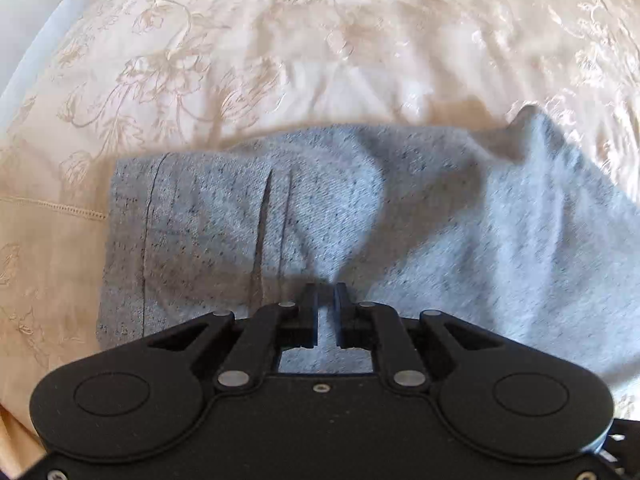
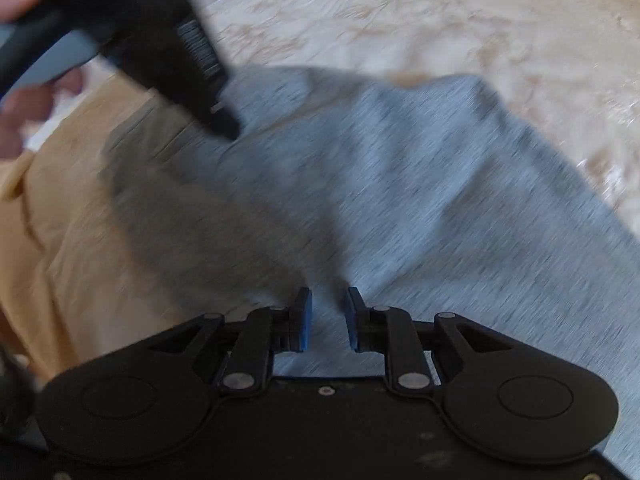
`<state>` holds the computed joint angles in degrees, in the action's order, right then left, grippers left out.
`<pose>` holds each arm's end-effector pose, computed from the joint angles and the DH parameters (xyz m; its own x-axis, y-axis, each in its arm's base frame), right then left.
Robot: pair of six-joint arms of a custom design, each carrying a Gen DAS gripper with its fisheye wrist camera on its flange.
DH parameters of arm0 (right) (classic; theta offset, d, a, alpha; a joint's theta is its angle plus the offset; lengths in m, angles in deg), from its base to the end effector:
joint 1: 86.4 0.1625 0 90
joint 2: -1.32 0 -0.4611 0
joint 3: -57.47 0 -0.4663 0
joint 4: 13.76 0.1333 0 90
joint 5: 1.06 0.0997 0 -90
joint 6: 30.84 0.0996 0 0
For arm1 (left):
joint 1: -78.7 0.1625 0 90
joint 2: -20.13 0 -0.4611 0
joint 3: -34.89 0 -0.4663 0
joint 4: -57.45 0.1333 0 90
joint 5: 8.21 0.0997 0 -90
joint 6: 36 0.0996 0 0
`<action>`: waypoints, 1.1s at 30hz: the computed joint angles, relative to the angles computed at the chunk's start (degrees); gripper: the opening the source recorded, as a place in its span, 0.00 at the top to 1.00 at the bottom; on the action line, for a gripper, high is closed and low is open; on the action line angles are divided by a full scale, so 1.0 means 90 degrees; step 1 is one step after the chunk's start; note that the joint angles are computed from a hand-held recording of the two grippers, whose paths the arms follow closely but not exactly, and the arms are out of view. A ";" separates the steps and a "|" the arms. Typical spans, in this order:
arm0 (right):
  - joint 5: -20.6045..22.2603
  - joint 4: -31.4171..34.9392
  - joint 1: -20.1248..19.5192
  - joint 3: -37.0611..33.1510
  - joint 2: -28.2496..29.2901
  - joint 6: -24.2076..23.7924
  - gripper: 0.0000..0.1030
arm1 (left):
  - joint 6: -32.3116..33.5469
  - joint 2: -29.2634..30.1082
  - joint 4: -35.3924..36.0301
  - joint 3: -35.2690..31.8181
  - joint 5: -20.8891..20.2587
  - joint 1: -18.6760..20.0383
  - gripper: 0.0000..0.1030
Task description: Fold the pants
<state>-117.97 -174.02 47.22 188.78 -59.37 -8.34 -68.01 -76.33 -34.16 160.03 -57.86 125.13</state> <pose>0.3947 -0.2863 0.0353 -0.8586 -0.2932 0.4205 -0.3911 0.9050 -0.1674 -0.1403 -0.4344 0.2839 -0.6213 0.2844 -0.7301 0.3354 0.9387 0.0803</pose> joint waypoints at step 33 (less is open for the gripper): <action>-0.2229 0.5661 0.0234 0.1648 -0.4523 0.6396 0.75 | 0.0533 0.0150 -0.0239 0.0768 -0.0894 -0.1187 0.74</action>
